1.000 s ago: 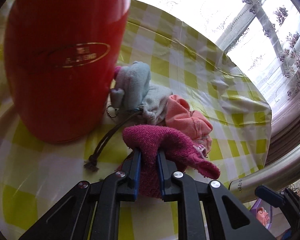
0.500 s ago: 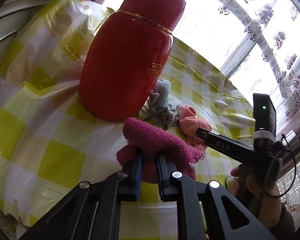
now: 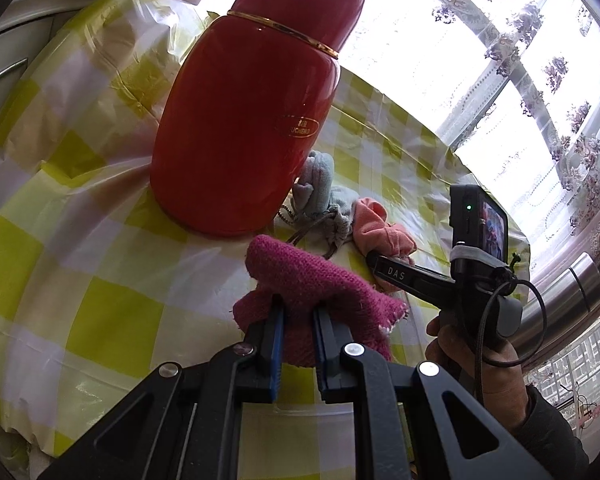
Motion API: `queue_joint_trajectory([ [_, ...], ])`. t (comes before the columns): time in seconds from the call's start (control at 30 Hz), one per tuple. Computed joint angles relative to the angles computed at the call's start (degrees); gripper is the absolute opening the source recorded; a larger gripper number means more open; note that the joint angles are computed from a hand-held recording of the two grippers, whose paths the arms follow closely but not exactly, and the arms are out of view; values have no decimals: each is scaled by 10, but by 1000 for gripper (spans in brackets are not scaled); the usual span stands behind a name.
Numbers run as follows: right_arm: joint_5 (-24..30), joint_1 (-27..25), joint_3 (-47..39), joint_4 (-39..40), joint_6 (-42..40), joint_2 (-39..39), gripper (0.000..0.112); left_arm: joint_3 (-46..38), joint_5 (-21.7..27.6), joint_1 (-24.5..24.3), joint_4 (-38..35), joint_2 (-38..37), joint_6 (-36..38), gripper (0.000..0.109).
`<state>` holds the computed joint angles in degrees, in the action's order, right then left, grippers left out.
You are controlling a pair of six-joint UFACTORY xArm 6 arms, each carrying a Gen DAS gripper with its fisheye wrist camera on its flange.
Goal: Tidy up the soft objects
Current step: 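Grasp the magenta knitted sock with the left tool while the right tool grasps the pink cloth, then carry sock and pink cloth over the purple box and open both tools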
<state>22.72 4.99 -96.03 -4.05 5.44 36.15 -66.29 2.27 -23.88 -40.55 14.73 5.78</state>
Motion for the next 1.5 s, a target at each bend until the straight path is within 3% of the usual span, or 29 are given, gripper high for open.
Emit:
queue_joint_trajectory([
  [0.07,-12,3,17,23,-28,-10,29,-1,-2,-1,0,2,0,14],
  [0.13,-25,6,43,48,-54,-29,27,-3,-6,-1,-3,3,5,14],
  [0.23,-50,13,96,70,-77,-69,26,4,-13,-4,-11,-2,15,14],
  [0.43,-91,24,211,92,-98,-164,25,22,-29,-2,54,-13,-40,14],
  [0.5,-98,27,247,109,-112,-196,25,32,-37,0,101,-19,-81,14],
  [0.7,-112,30,341,183,-168,-283,25,72,-56,21,341,-49,-292,14],
  [0.87,-118,26,412,232,-210,-349,25,96,-61,21,437,-75,-381,14],
  [1.03,-108,6,471,275,-247,-412,25,108,-57,4,483,-98,-422,14],
  [1.23,-93,-36,530,308,-274,-483,25,111,-54,-46,435,-114,-369,14],
  [1.5,-74,-115,595,337,-310,-576,25,65,-34,-146,245,-97,-174,14],
])
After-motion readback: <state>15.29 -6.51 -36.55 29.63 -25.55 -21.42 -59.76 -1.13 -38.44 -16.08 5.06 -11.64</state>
